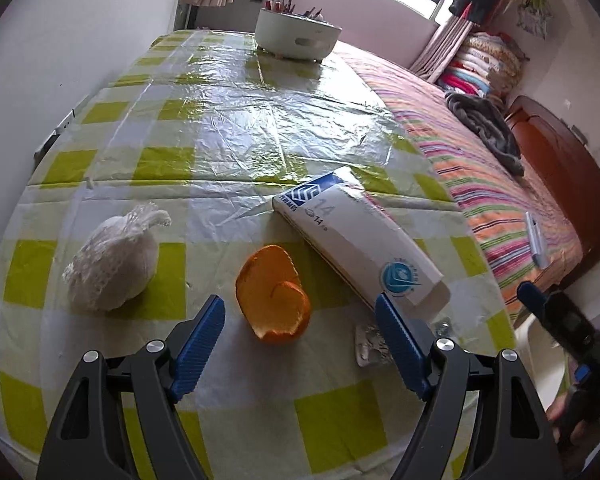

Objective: Collect trash
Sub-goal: 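Move both open tools back over the table toward the orange peel and box, then grasp the orange peel with the left tool while the right grasps the white medicine box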

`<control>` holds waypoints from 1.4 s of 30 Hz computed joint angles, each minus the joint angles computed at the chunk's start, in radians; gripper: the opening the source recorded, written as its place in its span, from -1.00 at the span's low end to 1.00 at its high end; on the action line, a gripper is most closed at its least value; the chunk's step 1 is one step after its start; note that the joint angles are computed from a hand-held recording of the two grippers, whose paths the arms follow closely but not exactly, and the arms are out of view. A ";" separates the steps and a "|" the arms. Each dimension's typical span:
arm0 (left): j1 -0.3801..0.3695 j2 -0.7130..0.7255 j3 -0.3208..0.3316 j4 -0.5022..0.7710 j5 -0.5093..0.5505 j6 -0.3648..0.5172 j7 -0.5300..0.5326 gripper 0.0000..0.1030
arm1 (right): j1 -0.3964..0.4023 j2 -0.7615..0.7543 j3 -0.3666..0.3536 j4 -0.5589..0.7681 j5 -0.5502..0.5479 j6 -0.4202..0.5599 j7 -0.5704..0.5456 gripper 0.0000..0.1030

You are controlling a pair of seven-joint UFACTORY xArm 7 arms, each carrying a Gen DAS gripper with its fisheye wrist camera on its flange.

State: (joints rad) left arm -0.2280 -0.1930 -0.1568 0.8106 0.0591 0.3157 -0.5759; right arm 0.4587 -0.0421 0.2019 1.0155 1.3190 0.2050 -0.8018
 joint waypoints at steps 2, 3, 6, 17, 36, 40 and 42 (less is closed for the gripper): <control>0.001 0.015 0.004 0.014 0.005 0.013 0.017 0.46 | -0.004 0.027 0.001 0.025 -0.045 0.005 0.039 0.36; -0.001 0.020 0.007 0.017 0.002 0.012 0.026 0.46 | -0.008 0.049 0.002 0.045 -0.099 0.019 0.080 0.36; -0.006 0.036 0.012 0.024 -0.010 -0.002 0.045 0.46 | -0.020 0.109 0.012 0.101 -0.244 0.029 0.199 0.36; -0.006 0.066 0.022 0.027 -0.024 -0.010 0.070 -0.26 | -0.033 0.318 0.036 0.302 -0.741 0.143 0.579 0.44; 0.022 -0.003 -0.005 -0.035 0.081 -0.031 0.024 -0.55 | -0.097 0.347 0.122 0.304 -0.910 0.116 0.605 -0.09; 0.031 -0.026 -0.011 -0.055 0.093 -0.067 0.018 -0.56 | -0.125 0.315 0.155 0.269 -0.823 0.075 0.543 -0.09; 0.031 -0.039 -0.013 -0.065 0.091 -0.082 0.021 -0.57 | -0.140 0.300 0.171 0.256 -0.762 0.057 0.506 -0.09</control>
